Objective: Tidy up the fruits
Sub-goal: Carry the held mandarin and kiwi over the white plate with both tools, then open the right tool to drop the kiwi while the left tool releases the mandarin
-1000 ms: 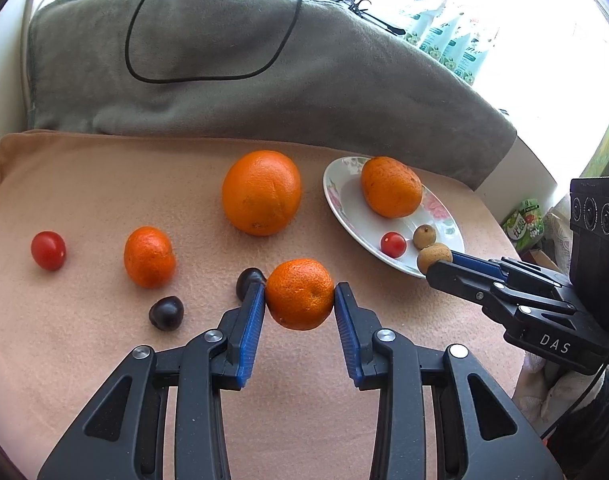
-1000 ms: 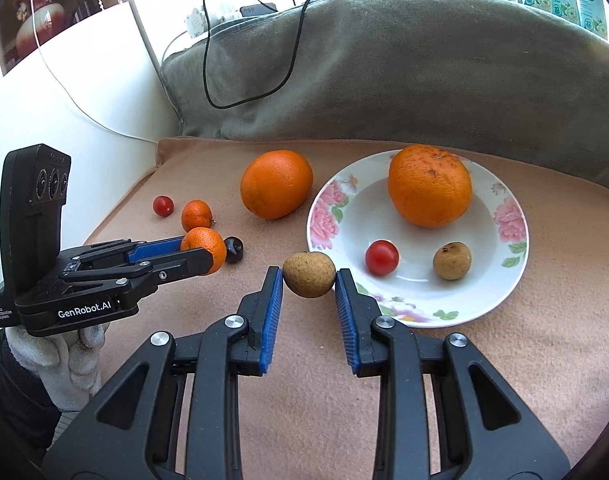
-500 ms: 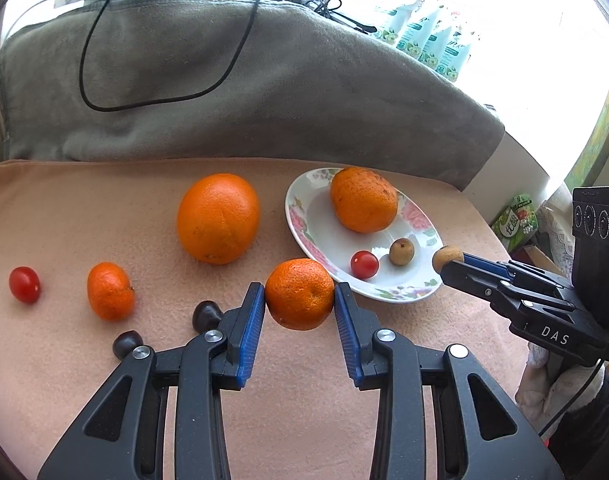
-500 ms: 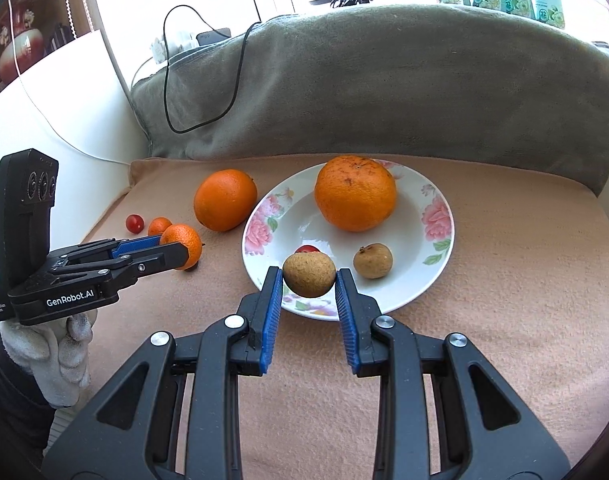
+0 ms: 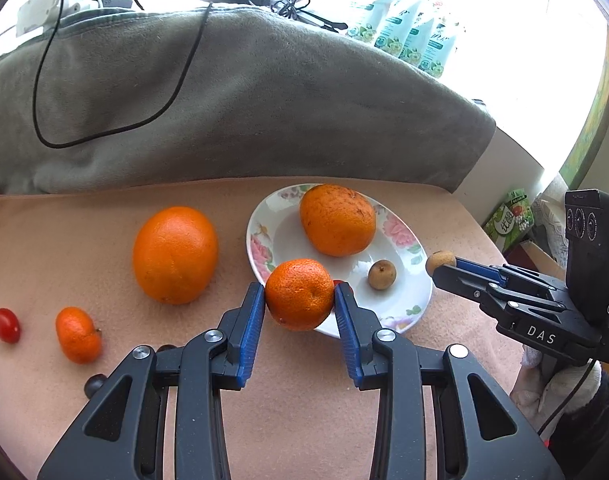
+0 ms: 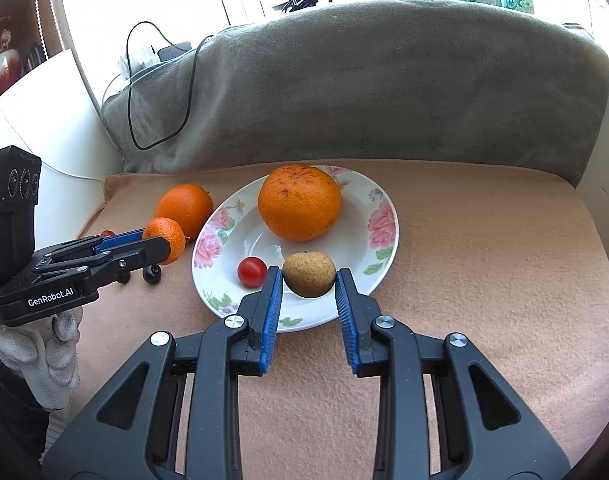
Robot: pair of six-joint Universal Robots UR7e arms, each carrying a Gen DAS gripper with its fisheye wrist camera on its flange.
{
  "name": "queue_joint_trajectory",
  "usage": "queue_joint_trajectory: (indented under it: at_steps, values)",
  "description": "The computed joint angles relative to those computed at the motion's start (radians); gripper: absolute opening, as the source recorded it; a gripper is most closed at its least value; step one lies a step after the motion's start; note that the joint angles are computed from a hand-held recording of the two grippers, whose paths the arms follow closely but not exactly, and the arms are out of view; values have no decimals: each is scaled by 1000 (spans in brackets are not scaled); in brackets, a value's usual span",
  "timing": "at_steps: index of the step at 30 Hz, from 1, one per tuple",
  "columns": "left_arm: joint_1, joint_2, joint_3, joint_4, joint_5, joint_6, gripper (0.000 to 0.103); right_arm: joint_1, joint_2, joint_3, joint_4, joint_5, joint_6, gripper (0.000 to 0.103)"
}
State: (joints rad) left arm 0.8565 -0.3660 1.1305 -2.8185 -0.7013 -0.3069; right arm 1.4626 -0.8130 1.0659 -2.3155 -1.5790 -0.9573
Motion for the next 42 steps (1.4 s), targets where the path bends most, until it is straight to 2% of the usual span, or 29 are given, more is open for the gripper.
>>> queue_joint_trajectory:
  at_steps: [16,31,32,33,35,36,38,40,42]
  values:
    - [10,33,-65,40,-13,7,34,-1,67,-109,42,-19,32,29]
    - [11,48,-90,56,-3,2,35,1,74,-113,40,-23,36,29]
    - [10,48,-91,57,-2,1,35,1,73,-112,38,-22,36,33]
    - [10,48,-91,57,-2,1,35,1,71,-107,31,-20,37,43]
    - [10,48,-92,59,-1,0,35,-1,65,-96,13,-12,38,56]
    - [10,49,-93,60,0,-1,35,-1,65,-97,15,-10,39,57]
    - [8,51,-94,52,3,4,45,-2,65,-99,18,-9,44,57]
    - [7,52,-95,45,8,10,48,-2,64,-99,15,-9,46,59]
    - [5,54,-99,44,13,19,50,-2,62,-93,2,-8,48,67]
